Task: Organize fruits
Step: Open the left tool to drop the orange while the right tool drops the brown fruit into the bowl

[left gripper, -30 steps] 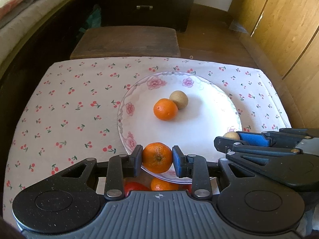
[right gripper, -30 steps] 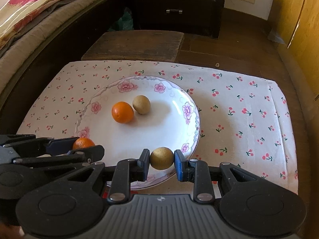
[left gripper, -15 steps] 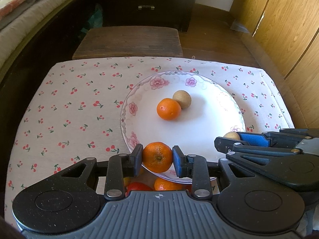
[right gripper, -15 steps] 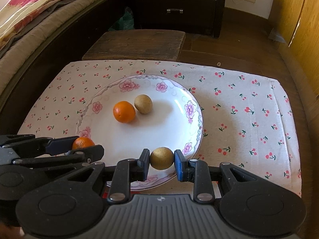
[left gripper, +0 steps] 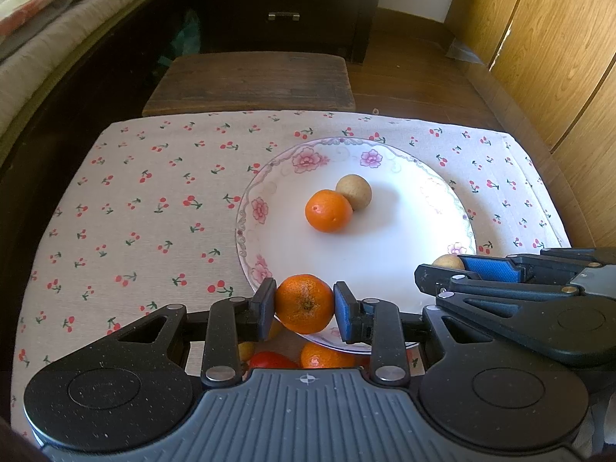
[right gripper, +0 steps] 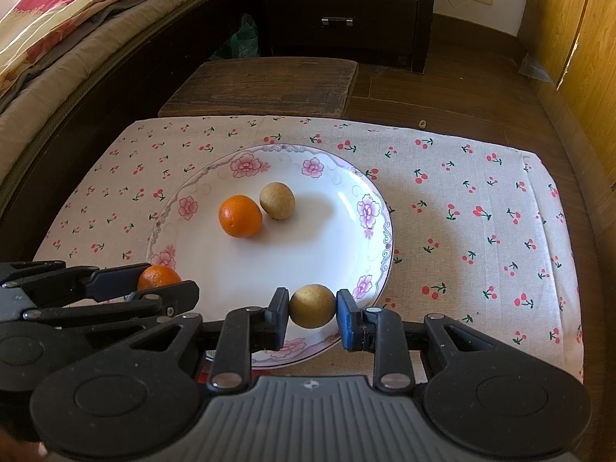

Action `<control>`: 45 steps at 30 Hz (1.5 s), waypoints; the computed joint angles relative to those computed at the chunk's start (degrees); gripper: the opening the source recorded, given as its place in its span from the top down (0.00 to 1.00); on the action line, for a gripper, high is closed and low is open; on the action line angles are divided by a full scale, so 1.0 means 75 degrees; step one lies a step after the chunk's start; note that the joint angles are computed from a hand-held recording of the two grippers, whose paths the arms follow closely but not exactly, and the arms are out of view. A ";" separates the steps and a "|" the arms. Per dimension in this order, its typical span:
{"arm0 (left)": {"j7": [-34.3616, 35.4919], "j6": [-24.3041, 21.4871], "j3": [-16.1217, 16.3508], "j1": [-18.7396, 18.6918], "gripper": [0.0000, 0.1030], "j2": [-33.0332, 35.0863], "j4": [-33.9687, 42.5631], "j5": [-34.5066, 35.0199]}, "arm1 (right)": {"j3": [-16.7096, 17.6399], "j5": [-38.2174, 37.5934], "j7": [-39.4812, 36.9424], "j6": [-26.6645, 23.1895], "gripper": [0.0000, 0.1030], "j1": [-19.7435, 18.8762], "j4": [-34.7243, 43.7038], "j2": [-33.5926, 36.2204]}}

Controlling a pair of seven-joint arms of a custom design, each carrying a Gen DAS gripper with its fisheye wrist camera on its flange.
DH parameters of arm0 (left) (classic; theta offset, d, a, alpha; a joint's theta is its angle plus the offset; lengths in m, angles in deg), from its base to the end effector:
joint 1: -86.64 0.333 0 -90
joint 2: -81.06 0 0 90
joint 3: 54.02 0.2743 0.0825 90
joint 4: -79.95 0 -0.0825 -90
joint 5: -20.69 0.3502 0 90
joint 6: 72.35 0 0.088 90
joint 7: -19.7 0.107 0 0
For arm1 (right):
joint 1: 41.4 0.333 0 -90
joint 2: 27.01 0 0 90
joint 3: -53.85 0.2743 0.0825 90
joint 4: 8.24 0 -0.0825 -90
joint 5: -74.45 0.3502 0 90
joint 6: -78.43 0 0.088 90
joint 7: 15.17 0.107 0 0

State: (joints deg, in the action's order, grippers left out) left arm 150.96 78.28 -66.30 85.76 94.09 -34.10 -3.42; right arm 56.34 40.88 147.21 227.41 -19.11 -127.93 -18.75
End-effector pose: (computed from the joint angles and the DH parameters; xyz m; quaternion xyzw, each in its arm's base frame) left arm 0.5811 -0.1204 0.3742 -0.4475 0.8571 -0.2395 0.0879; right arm 0.5098 0.2471 0.3715 -0.5415 0.8003 -0.1773 0.1868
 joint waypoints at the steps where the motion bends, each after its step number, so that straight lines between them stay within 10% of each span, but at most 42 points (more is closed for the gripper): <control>1: 0.0011 -0.0003 -0.0003 0.0004 0.61 -0.0002 -0.0001 -0.0006 | -0.0001 0.0000 0.0000 0.0000 0.72 0.0001 0.0000 0.0000; 45: 0.0692 -0.0380 0.0114 0.0238 0.44 -0.0489 -0.0050 -0.1262 | 0.0246 -0.0634 0.0824 -0.0095 0.71 -0.0015 -0.0290 -0.0626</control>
State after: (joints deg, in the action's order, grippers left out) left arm 156.15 75.43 -65.45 87.54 90.42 -34.48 -12.88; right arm 58.18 36.13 153.39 226.70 -19.22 -130.11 -23.44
